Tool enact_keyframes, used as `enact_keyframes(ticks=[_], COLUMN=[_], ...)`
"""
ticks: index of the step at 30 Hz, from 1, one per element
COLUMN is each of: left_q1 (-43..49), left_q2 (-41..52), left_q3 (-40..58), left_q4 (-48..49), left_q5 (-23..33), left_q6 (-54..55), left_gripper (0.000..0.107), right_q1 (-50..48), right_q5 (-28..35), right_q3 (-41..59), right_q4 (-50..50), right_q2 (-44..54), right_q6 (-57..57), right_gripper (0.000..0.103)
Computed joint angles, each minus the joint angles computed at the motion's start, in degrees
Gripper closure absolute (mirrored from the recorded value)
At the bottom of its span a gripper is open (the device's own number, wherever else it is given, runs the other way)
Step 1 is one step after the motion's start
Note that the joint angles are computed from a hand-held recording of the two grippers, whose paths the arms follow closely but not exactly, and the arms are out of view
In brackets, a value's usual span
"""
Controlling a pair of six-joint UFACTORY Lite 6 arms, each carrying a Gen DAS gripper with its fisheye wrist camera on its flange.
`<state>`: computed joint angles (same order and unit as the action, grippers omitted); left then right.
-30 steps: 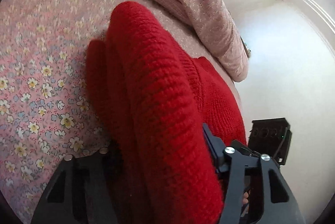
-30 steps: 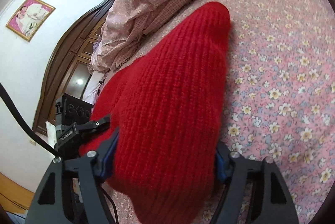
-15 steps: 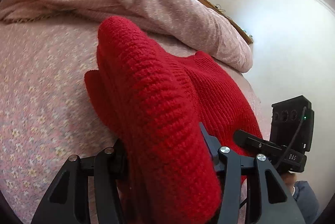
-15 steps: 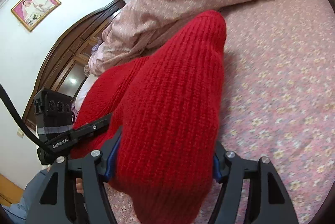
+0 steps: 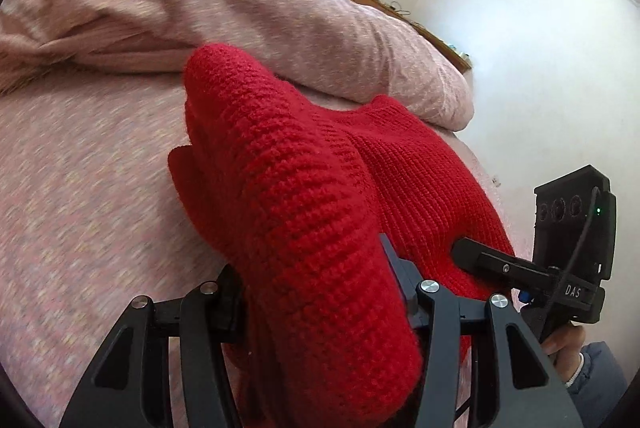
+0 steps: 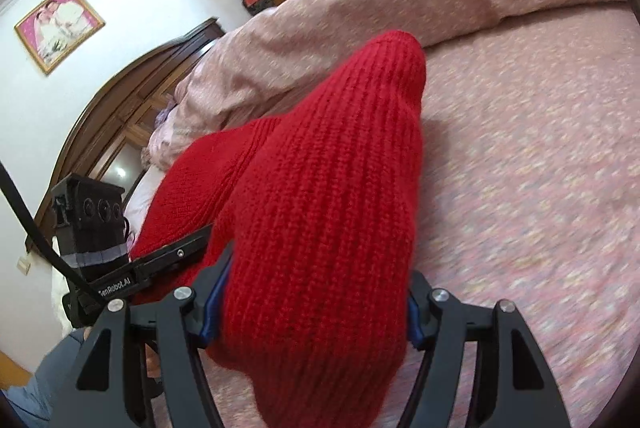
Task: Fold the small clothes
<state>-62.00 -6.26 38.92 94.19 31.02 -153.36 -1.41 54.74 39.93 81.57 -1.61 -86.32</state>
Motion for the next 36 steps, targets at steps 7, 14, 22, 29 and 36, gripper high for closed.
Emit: enact_keyframes(ticks=[7, 14, 22, 29, 36], left_q1=[5.99, 12.88, 15.05, 16.28, 14.62], left_q2=[6.41, 13.72, 27.25, 27.58, 24.15], left_q3=[6.47, 12.27, 21.31, 19.73, 14.89], left_q4=[9.5, 20.79, 23.97, 33.2, 33.78], left_q5=[-3.37, -7.35, -3.99, -3.23, -1.54], left_q6=[-3.26, -10.36, -9.8, -18.86, -21.45], left_gripper=[0.061, 0.061, 0.059, 0.055, 0.054], right_q1=[-4.22, -2.17, -0.53, -2.38, -2.26], right_q5=[0.7, -3.16, -6.81, -2.47, -2.39], right_q3=[7.24, 10.88, 17.14, 16.91, 17.24], right_q4=[-0.44, 5.41, 9.37, 14.47, 14.78], right_q2=[5.1, 9.31, 20.1, 26.17, 26.57], right_q6=[-0.16, -4.71, -9.87, -14.92, -14.9], right_gripper=[0.032, 0.032, 0.032, 0.028, 0.027])
